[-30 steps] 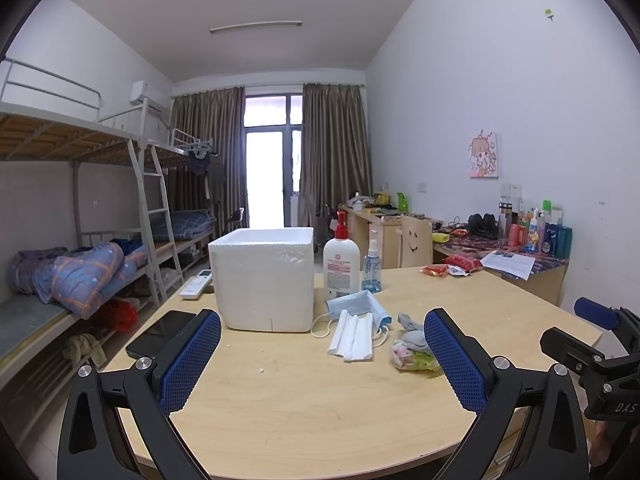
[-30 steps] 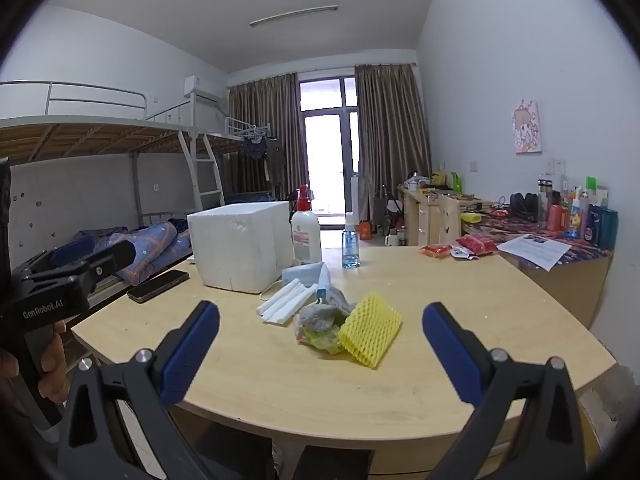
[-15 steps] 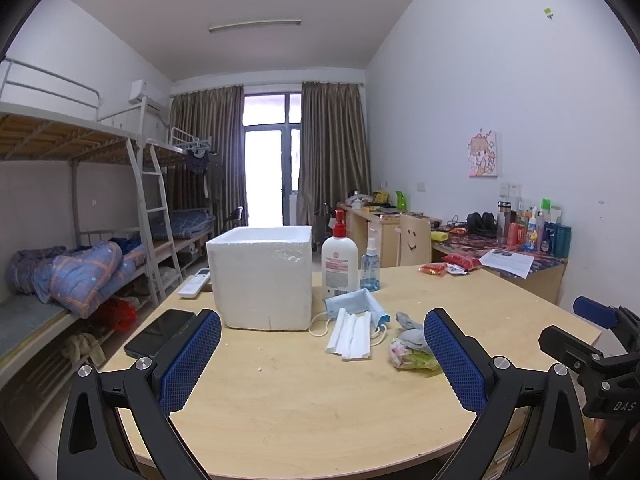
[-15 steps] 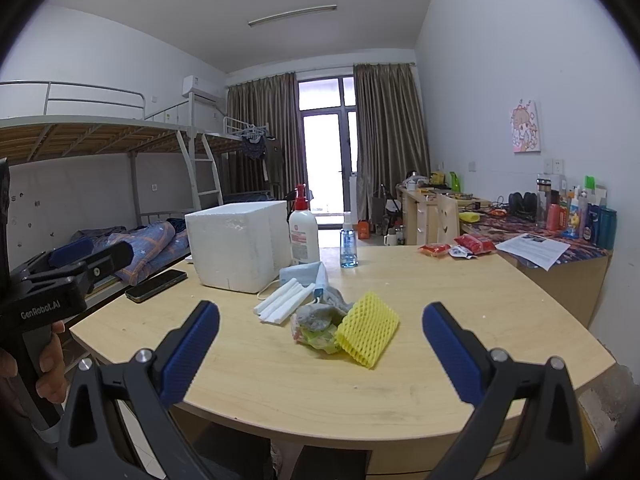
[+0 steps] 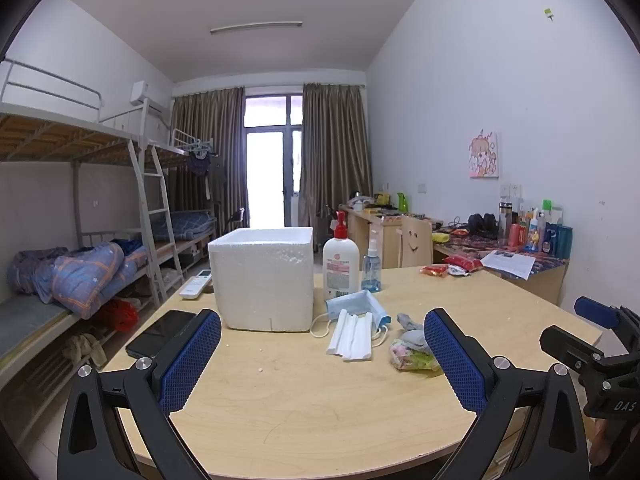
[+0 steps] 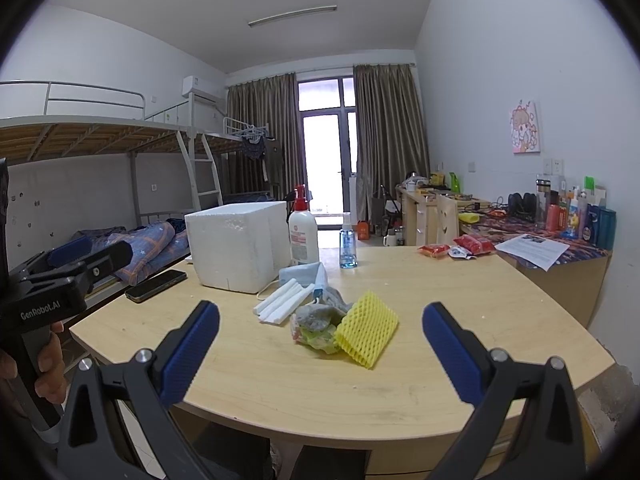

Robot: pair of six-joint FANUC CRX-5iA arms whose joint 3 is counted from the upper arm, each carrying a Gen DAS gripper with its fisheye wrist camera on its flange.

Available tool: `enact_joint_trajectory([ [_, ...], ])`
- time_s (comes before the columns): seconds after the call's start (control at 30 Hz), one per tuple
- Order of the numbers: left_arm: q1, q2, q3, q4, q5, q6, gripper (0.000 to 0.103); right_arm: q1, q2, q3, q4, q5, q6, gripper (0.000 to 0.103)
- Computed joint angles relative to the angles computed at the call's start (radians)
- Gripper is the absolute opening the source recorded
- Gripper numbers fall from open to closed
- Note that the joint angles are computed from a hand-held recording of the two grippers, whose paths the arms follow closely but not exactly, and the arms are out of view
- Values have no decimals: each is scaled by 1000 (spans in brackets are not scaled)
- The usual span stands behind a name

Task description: Organize soft objects

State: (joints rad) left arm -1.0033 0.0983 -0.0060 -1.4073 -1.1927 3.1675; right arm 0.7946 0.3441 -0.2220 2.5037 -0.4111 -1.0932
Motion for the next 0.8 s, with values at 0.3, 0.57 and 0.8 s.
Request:
enact_joint_trajectory([
  [0.3,0,-6,-10,-8,-2,23,102,-4,-1,2,9,5,-7,103],
  [0.57,-3,-6,-15,-20,4,34,102,-3,2,4,5,5,-6,103],
  [0.8,28,-15,-25,5,67,43,102,-24,17,28,56,44,-64,103],
])
